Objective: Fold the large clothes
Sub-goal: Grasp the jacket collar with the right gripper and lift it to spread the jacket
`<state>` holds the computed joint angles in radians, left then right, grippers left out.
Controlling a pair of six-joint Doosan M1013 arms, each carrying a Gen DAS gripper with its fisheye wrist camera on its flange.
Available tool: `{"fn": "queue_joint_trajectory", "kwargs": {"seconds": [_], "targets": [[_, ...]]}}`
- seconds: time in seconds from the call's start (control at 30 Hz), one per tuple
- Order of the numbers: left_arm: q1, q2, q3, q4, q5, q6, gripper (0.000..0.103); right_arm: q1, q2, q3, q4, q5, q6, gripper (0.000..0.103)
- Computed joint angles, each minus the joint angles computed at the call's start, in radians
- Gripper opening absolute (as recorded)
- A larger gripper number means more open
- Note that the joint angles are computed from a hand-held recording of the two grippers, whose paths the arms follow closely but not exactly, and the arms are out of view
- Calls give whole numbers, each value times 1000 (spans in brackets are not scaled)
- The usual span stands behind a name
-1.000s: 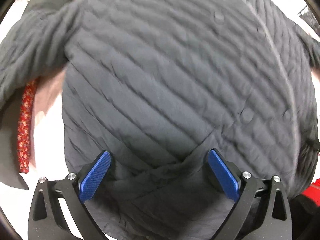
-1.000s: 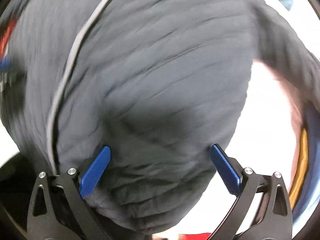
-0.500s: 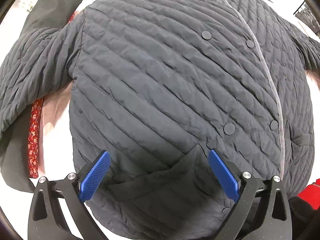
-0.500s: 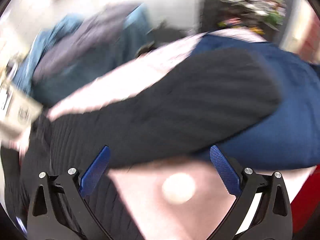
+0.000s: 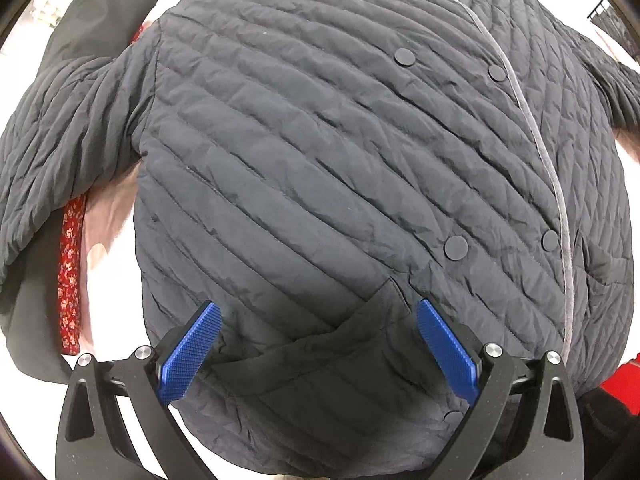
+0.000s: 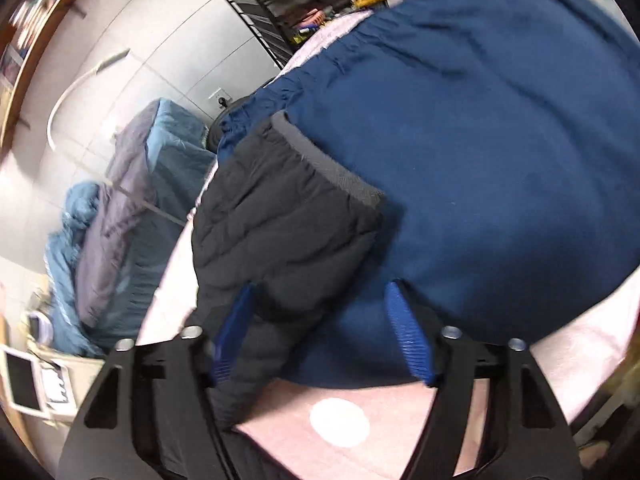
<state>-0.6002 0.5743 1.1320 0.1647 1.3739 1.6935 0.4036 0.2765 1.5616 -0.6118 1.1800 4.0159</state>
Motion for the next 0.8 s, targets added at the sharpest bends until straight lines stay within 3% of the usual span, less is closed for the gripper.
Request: {"fn": "queue_joint_trajectory", "kwargs": {"seconds": [0.13, 0.2, 0.27, 0.33, 0.53, 0.8], "targets": [[-4, -1, 2, 6, 3, 1, 97, -25, -5, 26, -21, -63, -16, 66], [-5, 0, 2, 9, 4, -5, 97, -29, -11, 39, -49, -101, 14, 51], [-2, 2, 0, 8, 8, -10, 97, -40, -11, 34, -31, -108, -12, 29], [1, 3, -2, 7, 10, -10, 97, -46, -11, 33, -24, -113, -36, 24], [12, 6, -4, -4, 5, -19, 97, -48, -1, 9, 13, -80, -105, 18], [35, 16, -11, -29, -7, -25, 97, -47, 51, -116, 37, 55, -303, 10]]}}
